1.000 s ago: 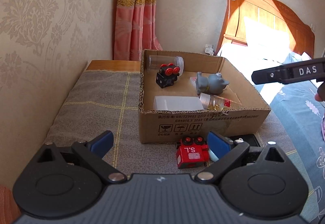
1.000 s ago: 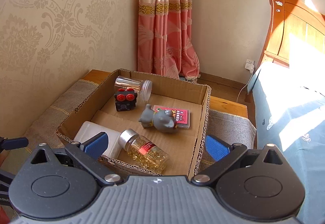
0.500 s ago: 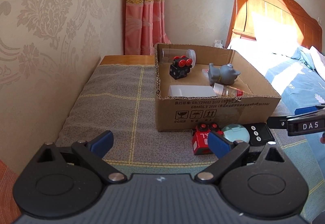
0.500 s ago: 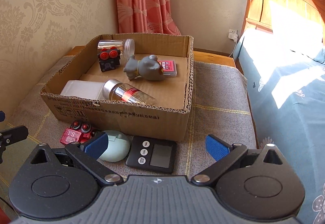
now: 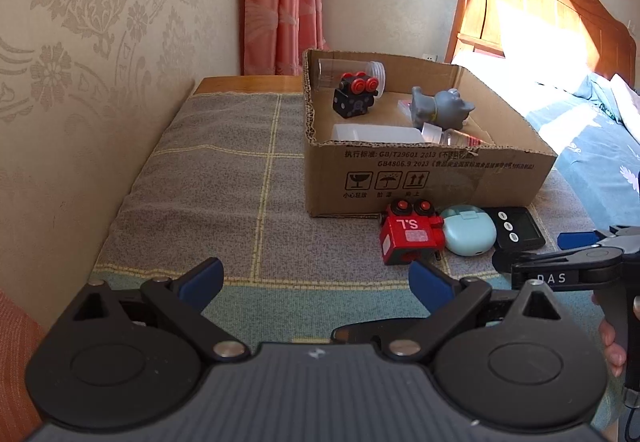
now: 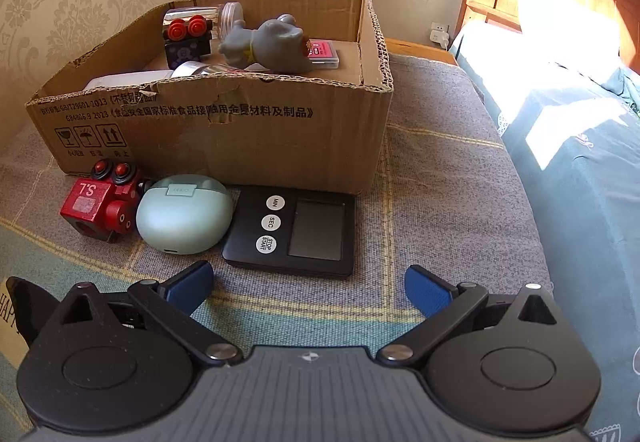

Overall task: Organize rigid objects
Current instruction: 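Grasp the black oval pad with the left gripper while the right gripper approaches the black timer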

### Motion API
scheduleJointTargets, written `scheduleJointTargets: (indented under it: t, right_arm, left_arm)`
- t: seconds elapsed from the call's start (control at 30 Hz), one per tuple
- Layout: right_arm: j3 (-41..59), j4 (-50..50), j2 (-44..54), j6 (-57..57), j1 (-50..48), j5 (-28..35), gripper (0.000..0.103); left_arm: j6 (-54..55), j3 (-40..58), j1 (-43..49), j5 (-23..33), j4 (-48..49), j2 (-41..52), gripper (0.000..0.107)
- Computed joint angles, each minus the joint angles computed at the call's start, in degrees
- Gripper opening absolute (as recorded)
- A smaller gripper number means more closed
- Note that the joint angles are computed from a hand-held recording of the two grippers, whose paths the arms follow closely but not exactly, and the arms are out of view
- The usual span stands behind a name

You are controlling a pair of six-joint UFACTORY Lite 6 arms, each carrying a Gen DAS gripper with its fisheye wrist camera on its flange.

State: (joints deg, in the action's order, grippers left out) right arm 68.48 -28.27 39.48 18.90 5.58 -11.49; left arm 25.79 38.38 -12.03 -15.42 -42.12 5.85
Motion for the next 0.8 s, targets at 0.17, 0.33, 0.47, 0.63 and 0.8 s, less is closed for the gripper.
scheduleJointTargets:
  t: [0.17, 0.33, 0.47, 0.63, 0.8]
  right_arm:
    - [0.25, 2.63, 1.33, -3.51, -0.79, -3.51, 0.103]
    - [0.06, 6.73, 1.25, -6.1, -2.8, -3.66, 0.103]
    - [-0.23, 5.82, 1.17, -5.59, -3.84, -3.8, 0.103]
    - [-0.81, 6.18, 1.15, -6.32, -4.03, -4.88, 0.103]
    - [-1.01, 5.84, 0.89, -6.09, -4.05, -4.64, 0.103]
  left_arm:
    - [0.39, 0.2, -1.06, 0.5, -0.44, 0.77, 0.098]
    - [3.66, 0.86, -3.2, 0.79, -3.17, 2.1, 0.098]
    - [1.41, 0.39, -4.5, 1.97, 1.32, 2.68, 0.098]
    - [-6.08, -0.2, -4.83, 4.36, 9.79, 3.78, 0.098]
    - [0.01, 0.08, -5.64, 5.14, 3.18, 4.0, 0.098]
